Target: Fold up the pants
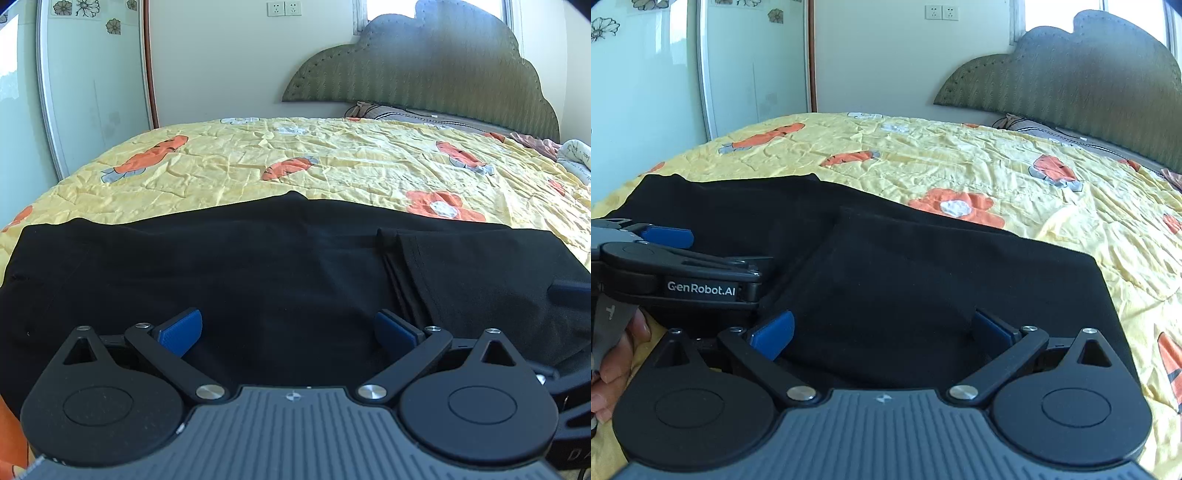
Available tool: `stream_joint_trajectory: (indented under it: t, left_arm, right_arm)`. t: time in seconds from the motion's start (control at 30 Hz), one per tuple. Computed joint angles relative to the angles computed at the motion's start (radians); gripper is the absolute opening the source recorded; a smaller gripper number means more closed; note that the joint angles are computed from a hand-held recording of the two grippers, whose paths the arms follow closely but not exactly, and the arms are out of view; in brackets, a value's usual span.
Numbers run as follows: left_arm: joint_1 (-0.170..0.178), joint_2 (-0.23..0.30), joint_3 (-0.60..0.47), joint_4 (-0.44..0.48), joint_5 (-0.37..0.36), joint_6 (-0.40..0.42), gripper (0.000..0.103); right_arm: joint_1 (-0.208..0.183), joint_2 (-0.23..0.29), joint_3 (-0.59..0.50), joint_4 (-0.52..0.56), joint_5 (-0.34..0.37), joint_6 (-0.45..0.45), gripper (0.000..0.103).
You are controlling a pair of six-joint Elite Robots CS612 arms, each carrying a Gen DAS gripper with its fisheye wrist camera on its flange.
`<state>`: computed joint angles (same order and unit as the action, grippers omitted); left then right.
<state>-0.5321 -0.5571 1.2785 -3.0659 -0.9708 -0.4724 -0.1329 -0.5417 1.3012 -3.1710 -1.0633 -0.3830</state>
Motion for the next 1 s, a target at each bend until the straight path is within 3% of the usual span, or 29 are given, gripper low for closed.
stream_joint_trajectory:
  t: [0.1,0.2,0.37,0.43,0.53,0.6,0.63,0.7,0.77,0.83,0.93,1.0]
  left_arm:
    - [0.001,-0.001,0.002,-0.004,-0.003,-0.002,0.102]
    - [0.003,-0.003,0.007,-0.015,-0.012,-0.005,0.102]
    - [-0.003,-0.009,0.022,-0.114,-0.01,0.034,0.099]
    - [0.001,-0.01,-0.002,-0.104,-0.06,0.062,0.099]
    - [0.003,0.009,-0.085,0.001,-0.1,0.085,0.096]
    - [0.003,0.037,-0.16,0.105,-0.102,0.111,0.093]
    - [0.004,0.054,-0.202,0.165,-0.103,0.118,0.086]
    - [0.011,0.087,-0.274,0.273,-0.117,0.098,0.08]
    - [0.015,0.089,-0.273,0.256,-0.114,0.044,0.081]
    - [0.013,0.07,-0.234,0.225,-0.101,0.024,0.081]
    - [-0.001,0.033,-0.139,0.115,-0.031,0.031,0.093]
    - [-0.014,0.017,-0.086,0.061,0.038,0.04,0.098]
  right_arm:
    - [0.004,0.012,0.007,-0.115,-0.026,0.022,0.103]
    - [0.014,0.016,-0.006,-0.047,-0.059,-0.02,0.103]
    - [-0.006,0.011,-0.003,-0.046,0.003,0.044,0.103]
    - [-0.022,0.01,0.002,-0.094,0.04,0.082,0.103]
    - [-0.033,0.013,-0.033,-0.079,0.01,0.114,0.103]
    - [-0.038,0.022,-0.081,0.012,-0.021,0.126,0.103]
    - [-0.04,0.03,-0.103,0.051,-0.026,0.136,0.103]
    - [-0.044,0.054,-0.167,0.185,-0.035,0.123,0.103]
    - [-0.042,0.068,-0.179,0.166,-0.072,0.106,0.103]
    - [-0.038,0.055,-0.152,0.115,-0.116,0.148,0.103]
    - [-0.052,0.032,-0.088,0.022,-0.048,0.144,0.103]
    - [-0.049,0.024,-0.065,0.014,-0.07,0.102,0.103]
